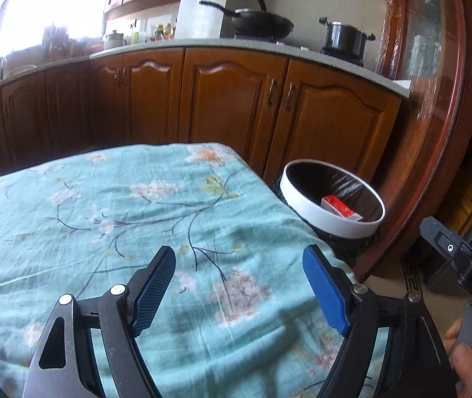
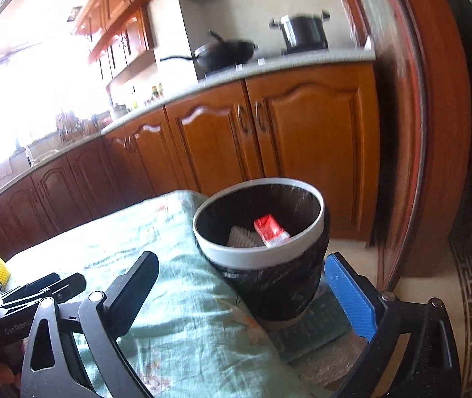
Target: Collect trash
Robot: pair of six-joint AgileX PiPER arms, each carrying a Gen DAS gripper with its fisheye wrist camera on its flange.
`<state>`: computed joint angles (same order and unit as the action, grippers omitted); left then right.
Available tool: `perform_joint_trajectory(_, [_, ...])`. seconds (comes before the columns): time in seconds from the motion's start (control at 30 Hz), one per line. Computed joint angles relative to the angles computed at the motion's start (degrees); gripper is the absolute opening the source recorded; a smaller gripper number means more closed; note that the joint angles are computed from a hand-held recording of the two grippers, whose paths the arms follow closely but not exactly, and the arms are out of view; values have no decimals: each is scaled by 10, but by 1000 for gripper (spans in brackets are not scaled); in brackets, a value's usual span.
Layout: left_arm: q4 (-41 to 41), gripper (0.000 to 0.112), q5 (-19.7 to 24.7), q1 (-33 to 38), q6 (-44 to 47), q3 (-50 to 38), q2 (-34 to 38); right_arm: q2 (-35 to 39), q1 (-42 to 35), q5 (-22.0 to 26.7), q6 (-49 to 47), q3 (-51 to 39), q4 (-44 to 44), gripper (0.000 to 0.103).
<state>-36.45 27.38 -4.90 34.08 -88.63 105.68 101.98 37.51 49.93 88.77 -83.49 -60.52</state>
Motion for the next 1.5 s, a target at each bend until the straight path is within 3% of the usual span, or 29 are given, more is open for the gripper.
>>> perform_joint_trajectory(0.1, [-92,100,-91,-1,104,100,-60,-14,33,37,54,22,-85,103])
perform_joint_trajectory(0.17, [-165,102,-125,-3,182,147,-88,-16,44,53,57,27,-106,103])
perform_joint_trajectory(0.33, [-198,102,-156,-12,225,197,-123,-16,47,56,44,27,-95,103])
perform_joint_trajectory(0.53, [-173,102,-200,-29,214,215,-134,-22,55,60,38,33,-91,103])
perform_joint_trajectory(1.0, [-353,102,-196,-14,407,226,-137,-16,57,57,31,32,-86,103])
perform_joint_trajectory(1.5, [-381,102,-182,-3,447,227,-138,-18,55,50,33,36,-82,103])
